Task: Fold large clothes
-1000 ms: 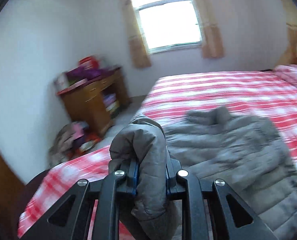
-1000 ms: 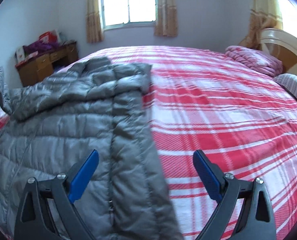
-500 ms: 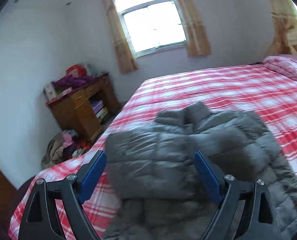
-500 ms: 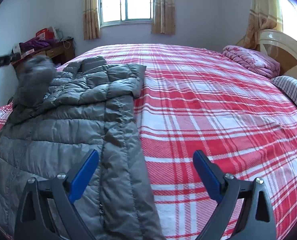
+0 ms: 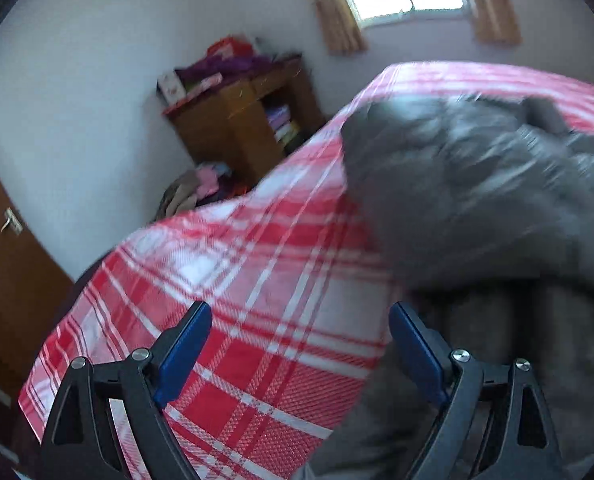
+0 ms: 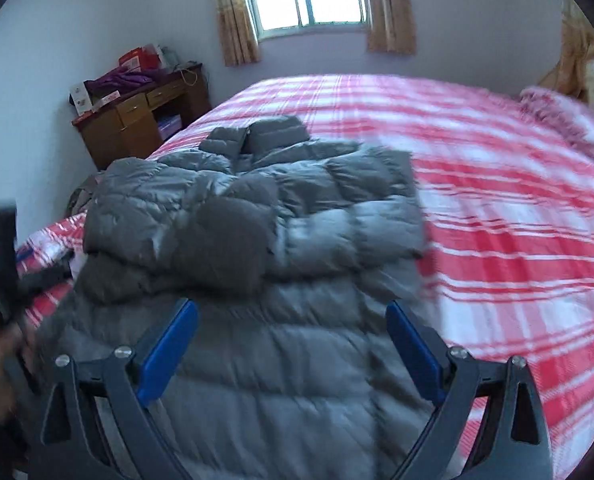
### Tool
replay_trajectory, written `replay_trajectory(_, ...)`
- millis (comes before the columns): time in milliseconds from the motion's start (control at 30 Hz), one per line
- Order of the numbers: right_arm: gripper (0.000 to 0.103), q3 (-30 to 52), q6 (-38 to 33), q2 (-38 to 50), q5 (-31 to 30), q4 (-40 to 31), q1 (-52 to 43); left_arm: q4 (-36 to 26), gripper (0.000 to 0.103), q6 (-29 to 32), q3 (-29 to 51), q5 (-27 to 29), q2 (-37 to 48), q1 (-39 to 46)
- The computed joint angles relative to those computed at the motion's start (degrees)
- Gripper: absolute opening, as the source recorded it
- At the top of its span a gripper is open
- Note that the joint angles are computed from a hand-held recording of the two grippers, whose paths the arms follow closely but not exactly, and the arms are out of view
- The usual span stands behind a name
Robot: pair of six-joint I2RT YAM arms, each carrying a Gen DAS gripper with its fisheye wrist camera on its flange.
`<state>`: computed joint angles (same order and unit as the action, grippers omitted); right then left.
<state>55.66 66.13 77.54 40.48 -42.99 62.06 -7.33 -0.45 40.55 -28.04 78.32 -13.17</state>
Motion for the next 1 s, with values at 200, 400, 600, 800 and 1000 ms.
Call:
replay_trajectory(200,0.051,-1.45,-8.58,5.98,-11.88,14.22,-11.64,1.48,0.091,-1.43,0.33,3.63,4.55,3.11)
replay_trajectory(400,0.009,-3.3,-9.56,4.94,-9.7,17.33,-9.36,2.16,0.091,-1.74,0.59,5.74,5.52,4.17)
replay_trajectory(600,0.008,-5.47,-6.89,0.31,-5.57,13.47,-5.78,2.29,0.091,-1.85,0.23,3.49,5.21,2.79)
replay_trajectory(800,0.006,-1.67,-6.35,2.28,-2.58,8.66,-4.75,0.46,0.094,-3.17,0.95,8.79,4.97,5.92)
replay_trajectory(1000,0.006,-6.91,2.42,-1.29,-1.09,1.78,-3.68,0.49,0.094,-2.69,0.92,8.49,4.98,5.82)
